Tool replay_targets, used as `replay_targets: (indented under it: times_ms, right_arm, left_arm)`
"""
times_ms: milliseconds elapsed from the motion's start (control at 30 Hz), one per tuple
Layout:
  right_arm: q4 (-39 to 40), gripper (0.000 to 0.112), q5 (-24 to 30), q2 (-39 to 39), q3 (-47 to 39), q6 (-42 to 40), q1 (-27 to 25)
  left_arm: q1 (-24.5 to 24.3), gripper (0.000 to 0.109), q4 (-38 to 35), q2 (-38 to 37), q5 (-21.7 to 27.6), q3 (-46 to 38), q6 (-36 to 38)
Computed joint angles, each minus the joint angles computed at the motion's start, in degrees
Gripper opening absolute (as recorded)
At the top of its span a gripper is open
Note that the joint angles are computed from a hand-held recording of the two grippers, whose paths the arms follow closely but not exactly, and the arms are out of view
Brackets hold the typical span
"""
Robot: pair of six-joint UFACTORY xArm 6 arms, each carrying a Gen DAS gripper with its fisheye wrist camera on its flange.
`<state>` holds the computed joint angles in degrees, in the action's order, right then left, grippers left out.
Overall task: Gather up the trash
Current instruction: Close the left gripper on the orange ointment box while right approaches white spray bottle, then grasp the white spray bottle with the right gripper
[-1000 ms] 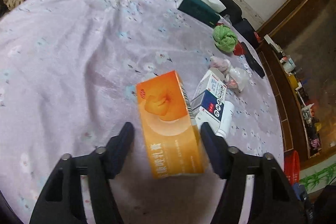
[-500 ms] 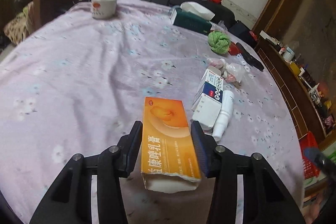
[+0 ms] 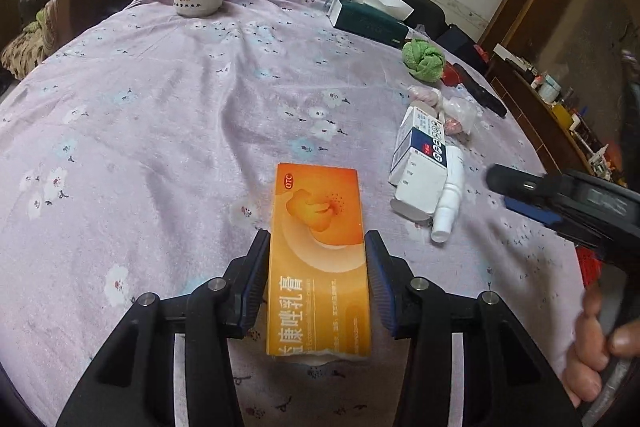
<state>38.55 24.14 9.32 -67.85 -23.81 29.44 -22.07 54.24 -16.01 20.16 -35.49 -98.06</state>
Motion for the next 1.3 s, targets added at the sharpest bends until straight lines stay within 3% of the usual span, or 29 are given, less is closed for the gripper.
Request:
replay_targets:
  times_ms: [267,533,600,800,1000,1100,1300]
  right_arm:
    - [-12.8,0.049,4.1,11.5,-12.7,17.3,1.0]
    - [-18.9,0.038,5.0,15.6,-16.7,22.0,2.1]
    - [-21.0,0.036,2.8,14.7,-14.9,22.8,2.4]
    - [-18.1,0.035,-6.5,7.6,-3.9,15.3,2.6]
    - [2.5,0.034,-9.9,0.0,5.9,-5.2,3.1]
    - [11.1,0.034,-12.1,-3.2,9.9,-14.1,3.8]
    - [25.4,0.034,-16.3,-7.5,14.5,-28.3,3.7]
  left_arm:
    - [-0.2,0.045,-0.5,0.8,0.6,-0.7,1.1]
    - [-0.7,0.046,-1.4,1.4,2.0,-1.4,2.6]
    - [-0.8,0.046,-1.6,1.5,2.2,-1.5,2.8]
    - [-2.1,0.047,-3.2,2.5,5.2,-3.1,5.3]
    - [-2.3,0.045,-1.6,2.0,5.4,-2.8,3.9]
    - [-5.0,0.045,3.7,1.3,8.9,-3.6,-1.4]
    - [-14.9,0.045,13.2,2.7,20.2,-7.5,-8.6]
